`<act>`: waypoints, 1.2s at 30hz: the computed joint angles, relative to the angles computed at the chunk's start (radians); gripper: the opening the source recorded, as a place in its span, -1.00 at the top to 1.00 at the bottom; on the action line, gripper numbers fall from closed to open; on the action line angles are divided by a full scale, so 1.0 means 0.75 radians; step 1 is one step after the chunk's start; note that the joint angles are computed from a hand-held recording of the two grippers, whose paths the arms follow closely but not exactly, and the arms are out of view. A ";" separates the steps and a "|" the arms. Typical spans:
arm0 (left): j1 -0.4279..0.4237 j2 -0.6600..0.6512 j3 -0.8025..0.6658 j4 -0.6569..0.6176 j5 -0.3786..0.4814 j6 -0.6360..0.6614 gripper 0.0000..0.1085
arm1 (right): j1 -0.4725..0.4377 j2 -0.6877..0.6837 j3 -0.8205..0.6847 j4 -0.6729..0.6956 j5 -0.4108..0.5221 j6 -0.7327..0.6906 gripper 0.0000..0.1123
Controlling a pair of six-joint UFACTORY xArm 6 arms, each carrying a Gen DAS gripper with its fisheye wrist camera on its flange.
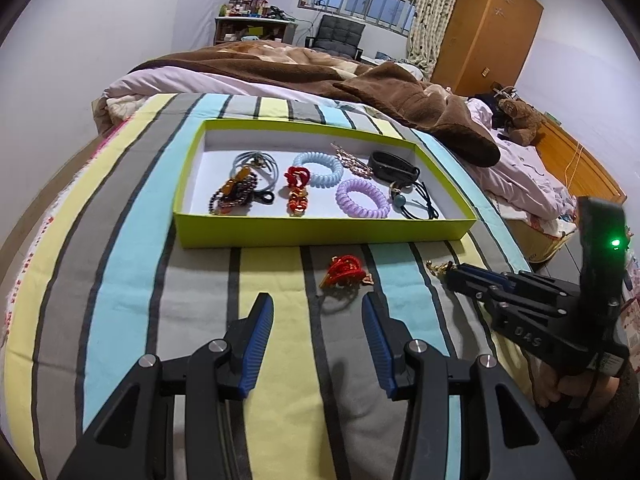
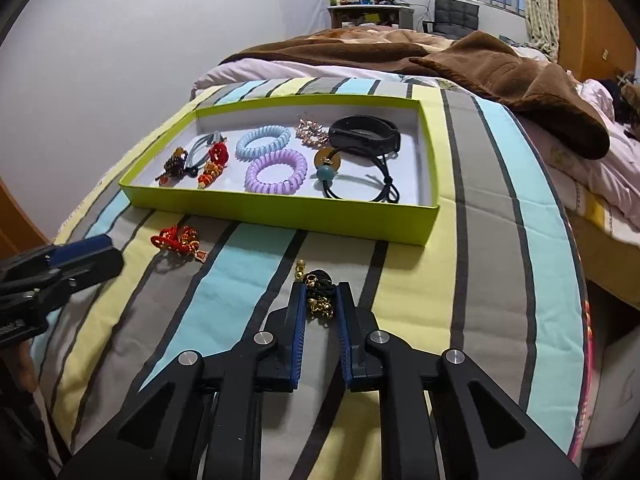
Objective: Organize jewelry
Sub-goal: 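Grasp the red flower clip with the left gripper while the right holds the brooch, then carry the red clip and the brooch over the box with both grippers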
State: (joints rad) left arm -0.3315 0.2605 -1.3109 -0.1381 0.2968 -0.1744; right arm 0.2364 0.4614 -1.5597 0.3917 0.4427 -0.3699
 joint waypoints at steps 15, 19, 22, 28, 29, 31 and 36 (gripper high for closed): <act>-0.028 0.212 -0.301 0.173 0.169 -0.023 0.02 | -0.033 -0.191 0.213 0.383 -0.077 -0.256 0.73; -0.033 0.264 -0.368 0.265 0.220 -0.095 0.02 | -0.034 -0.203 0.226 0.427 -0.079 -0.296 0.73; -0.037 0.273 -0.379 0.325 0.220 -0.144 0.02 | -0.035 -0.204 0.226 0.451 -0.076 -0.319 0.73; -0.039 0.271 -0.373 0.398 0.220 -0.198 0.21 | -0.034 -0.200 0.223 0.463 -0.073 -0.321 0.73; -0.041 0.276 -0.383 0.424 0.227 -0.217 0.28 | -0.033 -0.200 0.223 0.465 -0.074 -0.320 0.73; -0.042 0.269 -0.371 0.398 0.215 -0.191 0.49 | -0.034 -0.199 0.224 0.464 -0.075 -0.322 0.73; -0.044 0.263 -0.361 0.402 0.206 -0.191 0.55 | -0.032 -0.197 0.224 0.462 -0.078 -0.318 0.73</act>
